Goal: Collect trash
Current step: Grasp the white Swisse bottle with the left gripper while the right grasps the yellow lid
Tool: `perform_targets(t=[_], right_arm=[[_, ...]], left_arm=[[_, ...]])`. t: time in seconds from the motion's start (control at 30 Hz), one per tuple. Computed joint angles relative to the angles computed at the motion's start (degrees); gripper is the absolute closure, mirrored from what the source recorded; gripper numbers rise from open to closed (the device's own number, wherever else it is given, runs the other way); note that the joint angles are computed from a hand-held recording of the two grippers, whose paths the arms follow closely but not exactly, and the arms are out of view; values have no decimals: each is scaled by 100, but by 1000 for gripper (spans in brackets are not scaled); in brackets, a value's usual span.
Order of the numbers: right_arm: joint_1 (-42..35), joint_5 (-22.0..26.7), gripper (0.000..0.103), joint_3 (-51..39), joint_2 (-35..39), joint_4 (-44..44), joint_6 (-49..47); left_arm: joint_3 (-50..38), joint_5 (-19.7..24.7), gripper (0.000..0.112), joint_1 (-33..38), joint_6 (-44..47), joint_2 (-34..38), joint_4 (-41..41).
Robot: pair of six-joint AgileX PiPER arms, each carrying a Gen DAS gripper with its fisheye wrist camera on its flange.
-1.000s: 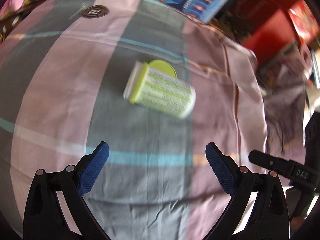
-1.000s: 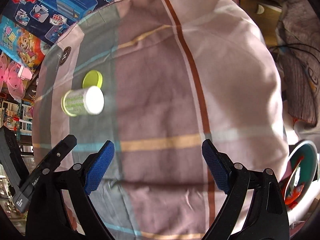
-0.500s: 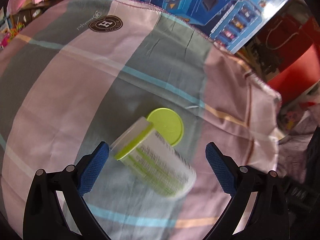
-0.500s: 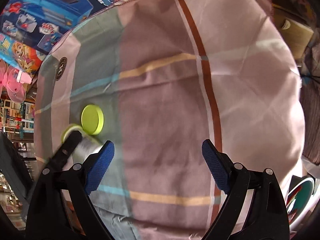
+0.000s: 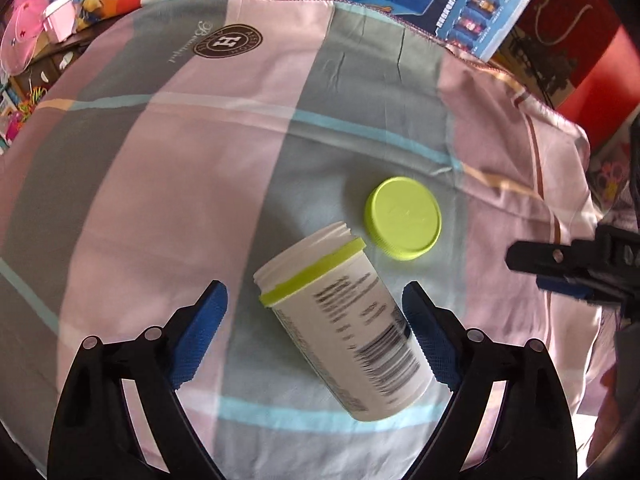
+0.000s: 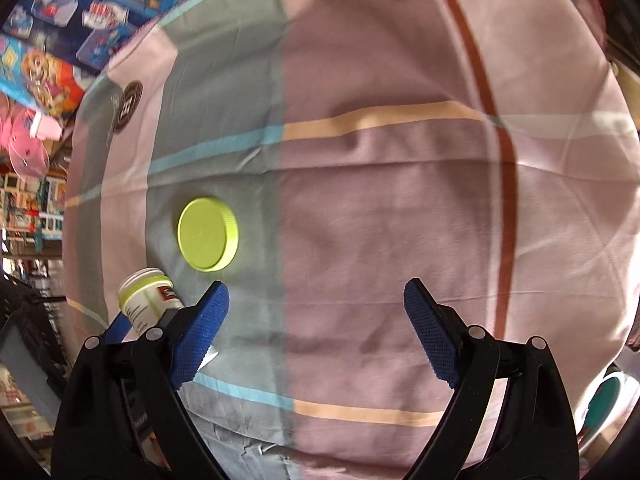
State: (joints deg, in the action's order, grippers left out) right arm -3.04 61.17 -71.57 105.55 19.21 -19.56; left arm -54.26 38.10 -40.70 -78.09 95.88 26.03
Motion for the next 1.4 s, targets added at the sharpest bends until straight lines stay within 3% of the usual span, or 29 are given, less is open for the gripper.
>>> perform_targets(t=[0.1,0.17,0.27,0.43,0.63,0.83,0.93,1.03,1.1,1.3,1.4], right_arm=[[272,-51,18,53,-87,-220,167],[477,-93,18,96,-153,-369,258],[730,-150,18,129,-194,-554,425],[1158,-241,18,138,-223,-714,646],[1628,-435,18,-61,59,-806,913],[1971,-519,35,-436,543,-935,1301],[2127,-562,35,-603,727,-1090,1481],[2318,-714,41,-648,768,-1319,1659],[2480,-859,49,-587,740,-1628,1852],[2760,-1240,50,-1,261,-2119,2095],[2790,-1285,50,265,-16,-2099,2142]], left_arm=[[270,-51,26,-65,52,-240,-44],[433,-168,46,-83,99,-352,-82],[715,-474,57,-66,258,-472,-140],[1147,-669,58,59,246,-810,180],[1546,-1167,58,791,1238,-1183,-25],[1493,-1521,58,1567,2304,-1044,-346],[1371,-1662,59,1905,3133,-854,-893],[1358,-1714,58,1977,3216,-809,-900],[1360,-1727,58,1992,3228,-808,-921],[1433,-1690,55,1902,2911,-873,-742],[1446,-1603,61,1802,2664,-911,-555]])
